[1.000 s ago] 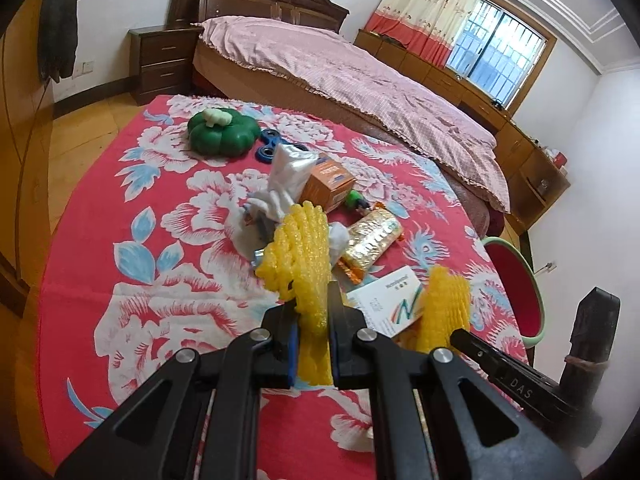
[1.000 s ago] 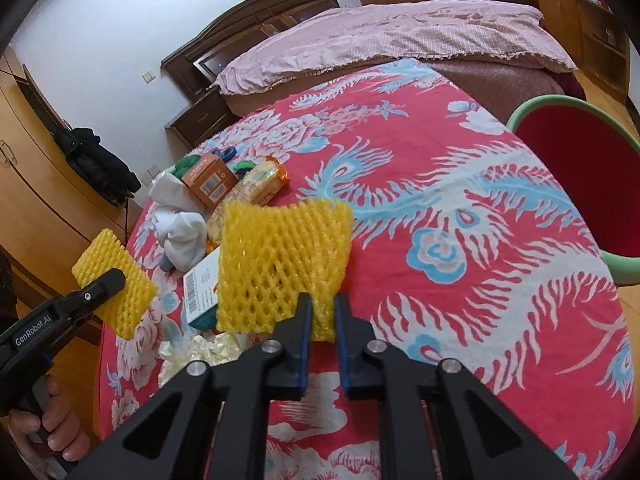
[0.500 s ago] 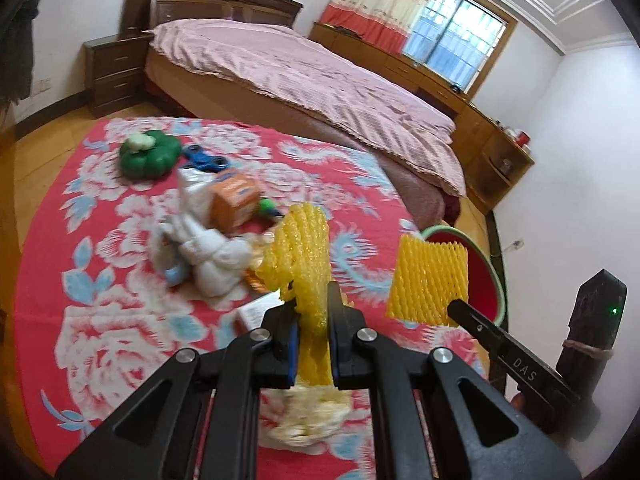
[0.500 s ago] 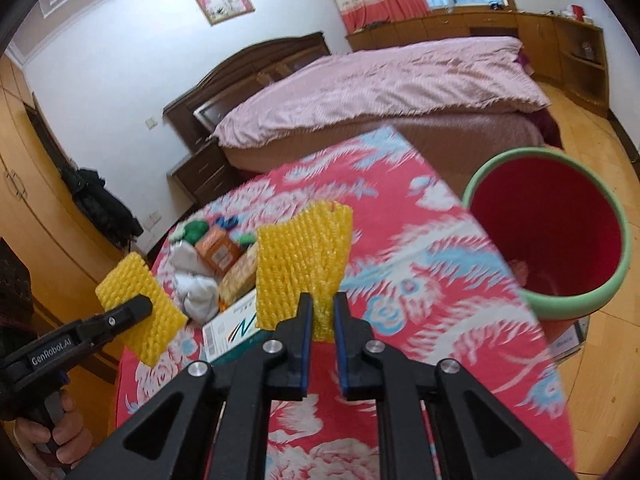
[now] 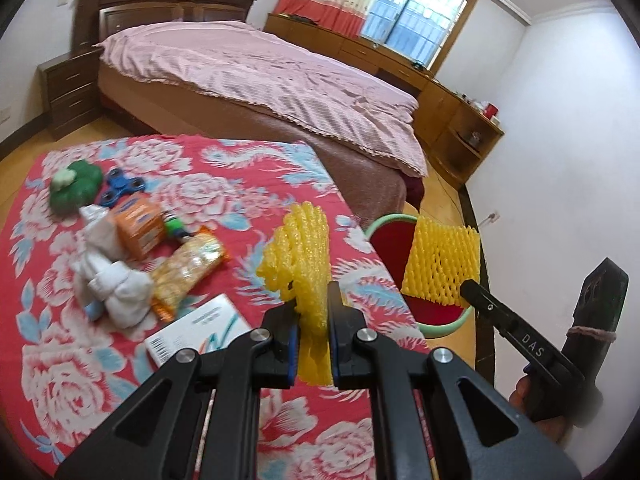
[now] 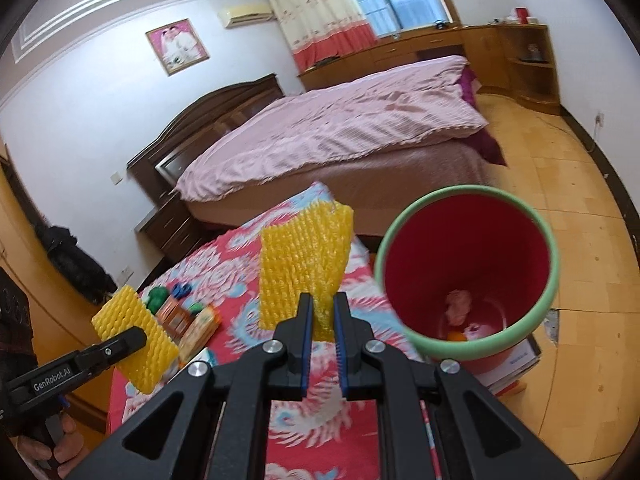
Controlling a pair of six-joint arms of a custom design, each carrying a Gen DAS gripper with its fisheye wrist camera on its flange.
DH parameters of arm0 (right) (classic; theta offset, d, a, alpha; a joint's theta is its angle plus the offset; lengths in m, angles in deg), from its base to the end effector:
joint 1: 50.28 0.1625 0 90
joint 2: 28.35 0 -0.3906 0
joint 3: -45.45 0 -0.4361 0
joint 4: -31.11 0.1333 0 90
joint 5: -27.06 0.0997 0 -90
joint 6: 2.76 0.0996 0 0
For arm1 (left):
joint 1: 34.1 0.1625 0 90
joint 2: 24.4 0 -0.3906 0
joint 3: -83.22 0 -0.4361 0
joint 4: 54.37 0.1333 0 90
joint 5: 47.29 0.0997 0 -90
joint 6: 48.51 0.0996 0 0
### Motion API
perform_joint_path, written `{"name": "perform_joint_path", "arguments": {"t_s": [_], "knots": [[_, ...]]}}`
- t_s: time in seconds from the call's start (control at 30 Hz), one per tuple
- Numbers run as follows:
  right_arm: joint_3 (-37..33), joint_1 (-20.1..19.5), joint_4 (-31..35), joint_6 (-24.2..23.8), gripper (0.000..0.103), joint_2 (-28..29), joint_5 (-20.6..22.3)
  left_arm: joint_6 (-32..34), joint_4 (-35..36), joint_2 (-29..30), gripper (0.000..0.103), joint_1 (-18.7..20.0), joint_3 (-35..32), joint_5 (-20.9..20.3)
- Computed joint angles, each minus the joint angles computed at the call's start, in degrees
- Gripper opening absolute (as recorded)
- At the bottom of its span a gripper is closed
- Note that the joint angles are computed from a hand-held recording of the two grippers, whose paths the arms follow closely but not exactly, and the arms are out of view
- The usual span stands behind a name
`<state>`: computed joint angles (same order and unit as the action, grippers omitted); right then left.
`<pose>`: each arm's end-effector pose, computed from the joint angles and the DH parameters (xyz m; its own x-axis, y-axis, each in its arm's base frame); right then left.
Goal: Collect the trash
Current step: 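Carry both yellow foam nets over the red bucket and release them inside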
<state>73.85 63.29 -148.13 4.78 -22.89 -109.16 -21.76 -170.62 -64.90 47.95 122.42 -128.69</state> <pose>0.4019 -0.7677 -0.0748 -0.8940 0.3339 0.2987 -0.1108 0.4811 -0.8696 0.0269 -0.8791 0.3849 -0.8278 0.4562 -0.3266 0.5546 0.7534 -0.3533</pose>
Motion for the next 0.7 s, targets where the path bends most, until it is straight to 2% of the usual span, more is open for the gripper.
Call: {"name": "perform_joint_path", "arguments": {"t_s": [0.13, 0.5, 0.7], "knots": [[3.68, -0.31, -3.56, -0.46, 0.012, -2.04, -1.83, 0.78, 0.83, 1.24, 0.010, -1.05, -0.23, 0.09], [16.72, -2.56, -11.95, 2.93, 0.012, -9.18, -5.44, 3.09, 2.85, 3.88, 0.010, -3.70, 0.58, 1.14], [21.10, -4.12, -12.66, 5.92, 0.012, -11.68, -6.41, 4.22, 3.27, 6.02, 0.010, -4.94, 0.22, 0.84]]}}
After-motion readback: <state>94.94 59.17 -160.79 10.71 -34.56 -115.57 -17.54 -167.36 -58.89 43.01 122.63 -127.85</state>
